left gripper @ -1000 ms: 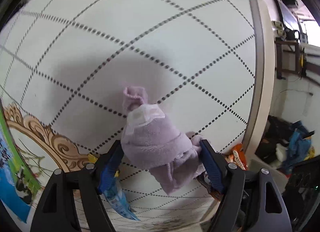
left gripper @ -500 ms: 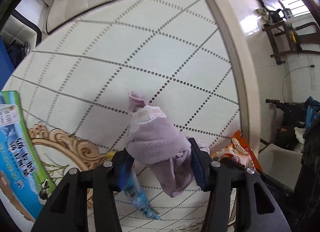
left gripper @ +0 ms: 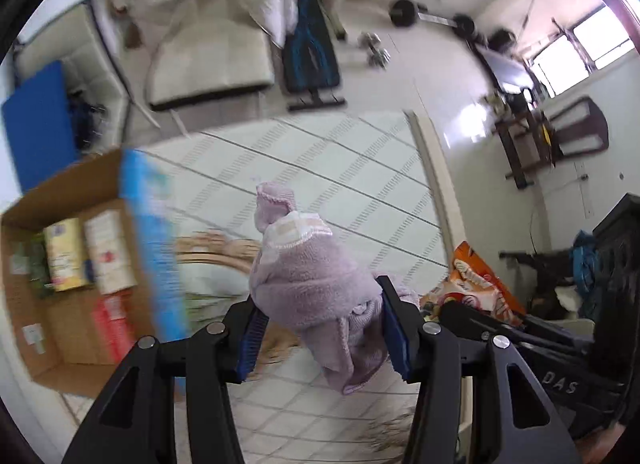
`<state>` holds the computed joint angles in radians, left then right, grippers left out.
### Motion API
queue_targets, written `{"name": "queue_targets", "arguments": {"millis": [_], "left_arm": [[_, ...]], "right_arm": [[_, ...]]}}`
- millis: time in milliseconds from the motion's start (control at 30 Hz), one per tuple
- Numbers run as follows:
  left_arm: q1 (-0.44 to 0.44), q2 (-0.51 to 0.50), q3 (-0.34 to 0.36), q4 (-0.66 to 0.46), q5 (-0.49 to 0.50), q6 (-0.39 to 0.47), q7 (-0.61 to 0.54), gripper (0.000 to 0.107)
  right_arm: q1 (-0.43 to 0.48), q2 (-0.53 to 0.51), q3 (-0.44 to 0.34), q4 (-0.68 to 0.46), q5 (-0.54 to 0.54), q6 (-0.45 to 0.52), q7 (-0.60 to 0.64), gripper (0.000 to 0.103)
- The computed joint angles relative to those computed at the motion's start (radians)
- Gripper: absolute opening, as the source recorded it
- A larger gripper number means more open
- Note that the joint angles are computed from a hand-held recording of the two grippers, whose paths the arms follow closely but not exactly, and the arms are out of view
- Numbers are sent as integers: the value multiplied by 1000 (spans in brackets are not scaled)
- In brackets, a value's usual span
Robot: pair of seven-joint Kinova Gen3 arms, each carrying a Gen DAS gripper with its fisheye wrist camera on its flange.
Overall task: Organize soft objects
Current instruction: 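Carry both items into the cardboard box and open both tools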
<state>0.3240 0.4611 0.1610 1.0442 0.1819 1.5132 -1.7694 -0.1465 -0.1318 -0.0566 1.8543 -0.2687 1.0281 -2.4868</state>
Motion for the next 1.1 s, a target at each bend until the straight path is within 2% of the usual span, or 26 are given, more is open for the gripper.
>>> {"name": "queue_targets", "arguments": {"millis": [133, 233, 400, 567, 700, 767, 1000, 1100], "left_arm": [[-117, -66, -40, 13, -19, -15, -100, 49], [-214, -82, -71, 14, -31, -25, -175, 49], [-324, -45, -114, 0, -76, -40, -251, 49], [-370, 42, -137, -28, -142, -49, -293, 49], [-376, 104, -144, -26, -182, -50, -305, 49], [-383, 138, -142, -42, -186, -26, -311, 49], [-393, 219, -144, -68, -200, 0, -318, 49], [-393, 239, -145, -88, -210, 11, -328, 49]], "right_arm": [[-133, 96, -46, -185, 66, 25, -51, 41], [-264, 198, -2, -324, 88, 50, -52, 41], [-405, 398, 47, -556, 85, 115, -35, 41], [-371, 604, -86, -767, 152, 230, -77, 41], [-349, 701, -146, -824, 183, 260, -103, 41], [-324, 737, -200, -839, 212, 268, -124, 41], [-327, 789, -193, -854, 184, 258, -141, 41], [-373, 817, -122, -911, 126, 272, -98, 41]]}}
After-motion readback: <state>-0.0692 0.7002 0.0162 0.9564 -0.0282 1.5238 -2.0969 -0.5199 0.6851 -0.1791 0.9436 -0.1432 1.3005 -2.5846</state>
